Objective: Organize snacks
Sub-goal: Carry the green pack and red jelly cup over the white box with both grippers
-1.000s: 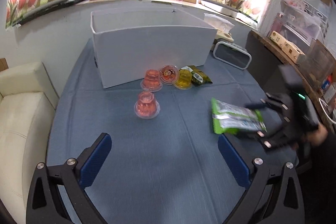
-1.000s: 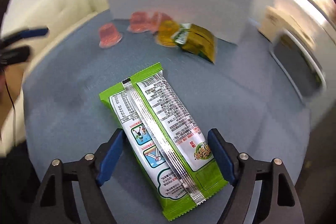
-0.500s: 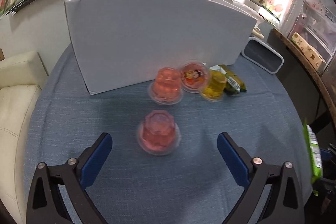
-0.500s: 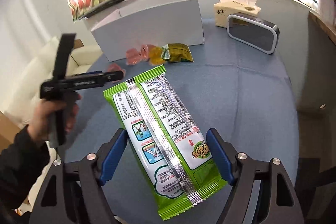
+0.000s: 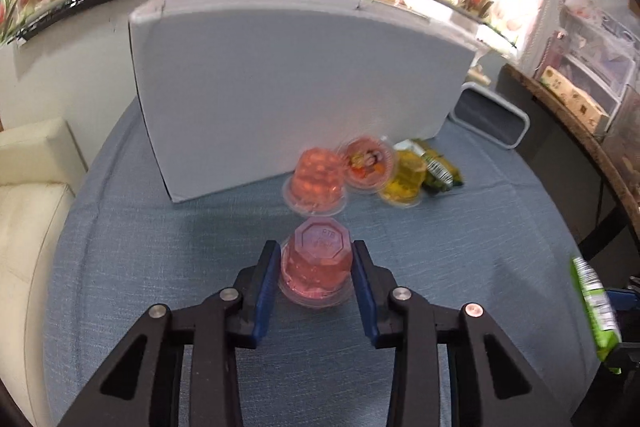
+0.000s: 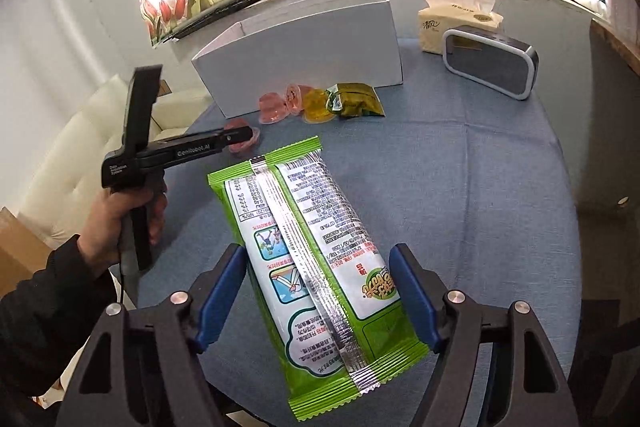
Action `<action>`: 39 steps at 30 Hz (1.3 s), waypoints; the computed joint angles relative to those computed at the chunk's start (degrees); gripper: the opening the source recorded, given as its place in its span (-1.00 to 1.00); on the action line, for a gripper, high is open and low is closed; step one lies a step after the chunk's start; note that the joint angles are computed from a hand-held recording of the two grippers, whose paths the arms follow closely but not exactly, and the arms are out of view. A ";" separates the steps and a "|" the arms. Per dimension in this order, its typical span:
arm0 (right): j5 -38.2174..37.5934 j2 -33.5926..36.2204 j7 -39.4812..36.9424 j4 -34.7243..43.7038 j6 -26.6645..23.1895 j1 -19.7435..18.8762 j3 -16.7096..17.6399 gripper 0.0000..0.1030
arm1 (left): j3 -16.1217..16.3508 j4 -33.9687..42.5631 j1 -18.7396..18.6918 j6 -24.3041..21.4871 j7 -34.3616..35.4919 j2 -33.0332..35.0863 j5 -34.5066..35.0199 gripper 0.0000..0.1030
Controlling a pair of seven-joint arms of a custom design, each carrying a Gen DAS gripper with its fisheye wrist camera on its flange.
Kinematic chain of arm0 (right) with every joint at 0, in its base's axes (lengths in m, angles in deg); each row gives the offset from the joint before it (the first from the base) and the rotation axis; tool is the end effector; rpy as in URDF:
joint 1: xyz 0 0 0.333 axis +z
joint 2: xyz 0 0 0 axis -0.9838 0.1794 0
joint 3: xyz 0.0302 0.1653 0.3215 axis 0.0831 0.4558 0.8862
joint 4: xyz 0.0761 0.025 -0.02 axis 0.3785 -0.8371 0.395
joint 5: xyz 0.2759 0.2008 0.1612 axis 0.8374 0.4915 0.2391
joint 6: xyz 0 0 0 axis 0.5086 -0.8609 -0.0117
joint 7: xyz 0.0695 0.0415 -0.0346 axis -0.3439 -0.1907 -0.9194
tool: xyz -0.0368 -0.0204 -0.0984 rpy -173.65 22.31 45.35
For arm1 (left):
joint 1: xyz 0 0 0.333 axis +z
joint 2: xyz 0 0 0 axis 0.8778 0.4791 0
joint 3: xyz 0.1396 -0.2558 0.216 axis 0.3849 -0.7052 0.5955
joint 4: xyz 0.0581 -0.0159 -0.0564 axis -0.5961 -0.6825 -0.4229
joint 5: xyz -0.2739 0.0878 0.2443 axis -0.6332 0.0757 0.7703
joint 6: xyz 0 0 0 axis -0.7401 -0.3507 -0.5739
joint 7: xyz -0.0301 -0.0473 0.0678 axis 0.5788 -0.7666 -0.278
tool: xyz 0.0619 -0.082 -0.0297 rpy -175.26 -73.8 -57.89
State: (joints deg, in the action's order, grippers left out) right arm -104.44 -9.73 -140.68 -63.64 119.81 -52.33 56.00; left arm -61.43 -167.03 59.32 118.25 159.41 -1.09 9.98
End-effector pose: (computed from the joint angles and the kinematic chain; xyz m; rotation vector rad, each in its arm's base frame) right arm 0.4851 0.3060 0.3341 -1.5566 1.9730 -0.3790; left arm 0.7202 -0.2922 0.2698 -1.2750 2.5310 -1.0717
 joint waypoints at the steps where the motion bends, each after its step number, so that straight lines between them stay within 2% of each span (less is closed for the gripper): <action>1: 0.01 0.07 0.21 0.08 0.00 0.05 0.00 0.51 | -0.79 -0.62 0.69 0.44 0.43 -0.25 -0.21 -0.23; 4: -2.92 0.30 3.74 0.81 0.43 0.27 -0.33 0.49 | -3.03 -2.30 2.49 1.27 1.83 -1.11 -0.72 -0.23; 6: -2.91 0.47 3.87 1.14 0.10 -0.13 0.17 0.45 | -4.94 -3.74 3.98 1.93 2.96 -1.87 -1.13 -0.23; 8: -2.15 1.02 2.68 1.69 0.17 -0.64 0.63 0.37 | -5.31 -4.74 4.30 2.61 3.27 -2.83 -1.16 -0.23; 9: -0.45 1.55 0.64 1.94 0.71 -1.16 0.98 -0.28 | -5.86 -4.90 4.64 2.51 3.40 -3.00 -1.31 -0.23; 10: 3.08 2.06 -3.26 1.83 1.46 -1.88 1.53 -0.64 | -6.34 -5.08 5.08 2.31 3.56 -3.26 -1.49 -0.23; 11: 10.49 2.60 -11.18 1.42 -0.33 -3.69 4.07 -0.81 | -7.00 -5.64 5.66 2.72 4.15 -3.56 -1.60 -0.23; 12: 16.61 3.11 -17.99 1.34 -3.08 -4.57 5.99 -0.81 | -7.70 -6.42 6.39 3.15 4.73 -3.93 -1.73 -0.23; 13: 18.70 3.67 -20.79 1.46 -3.11 -4.29 5.90 -0.81 | -8.41 -6.74 7.02 2.91 5.29 -3.99 -1.77 -0.23; 14: 16.91 4.12 -19.58 1.54 -0.95 -2.81 3.81 -0.81 | -8.76 -6.99 7.40 2.74 5.62 -4.09 -1.89 -0.23; 15: 16.49 4.60 -19.40 1.67 -0.64 -2.21 3.21 -0.77 | -9.02 -7.63 7.93 2.90 6.01 -4.46 -2.05 -0.23; 16: 19.70 4.86 -23.24 1.65 -2.63 -2.41 4.24 -0.69 | -9.06 -7.74 7.97 2.80 6.19 -4.52 -2.12 -0.23; 17: 19.20 4.61 -23.07 1.86 -4.95 -0.76 3.27 -0.40 | -9.49 -7.84 8.37 2.51 6.47 -4.47 -2.36 -0.23; 18: 16.39 4.31 -20.28 1.91 -5.31 1.79 0.75 0.29 | -9.64 -7.86 8.47 2.31 6.62 -4.44 -2.60 -0.23; 19: 13.83 4.00 -17.98 1.85 -5.25 3.77 -1.31 0.62 | -9.89 -7.92 8.64 2.24 7.00 -4.37 -2.78 -0.23; 20: 10.57 3.68 -15.22 1.94 -5.53 5.72 -3.30 0.80 | -9.85 -8.05 8.57 2.54 7.17 -4.42 -2.97 -0.23; 21: 8.56 3.49 -14.06 2.03 -6.22 6.42 -3.91 0.80 | -9.80 -7.94 8.40 2.51 7.29 -4.30 -3.05 -0.23; 25: 15.26 4.12 -24.46 2.53 -10.24 3.78 -0.81 0.80 | -10.11 -8.06 8.58 2.47 8.02 -4.23 -3.56 -0.23; 29: 20.44 5.87 -31.68 3.03 -8.68 2.52 -0.54 0.80 | -10.10 -8.25 8.71 2.18 8.59 -4.45 -3.81 -0.23; 33: 23.54 7.62 -35.59 3.61 -7.86 4.09 -2.26 0.79 | -10.41 -8.54 9.14 2.23 9.36 -4.65 -4.24 -0.23; 34: 24.81 8.02 -36.72 3.68 -7.99 4.36 -2.38 0.75 | -10.36 -8.58 9.14 2.22 9.41 -4.73 -4.35 -0.23; 35: 23.37 8.19 -34.24 3.23 -5.65 5.72 -4.44 0.69 | -10.41 -8.57 9.19 2.16 9.56 -4.73 -4.44 -0.23; 36: 21.81 8.07 -31.84 3.03 -5.44 7.65 -6.56 0.55 | -10.43 -8.53 9.20 2.14 9.70 -4.72 -4.51 -0.23; 39: 22.16 7.72 -31.17 2.63 -5.08 8.15 -7.25 0.38 | -10.37 -8.66 9.17 1.72 9.91 -4.92 -4.73 -0.23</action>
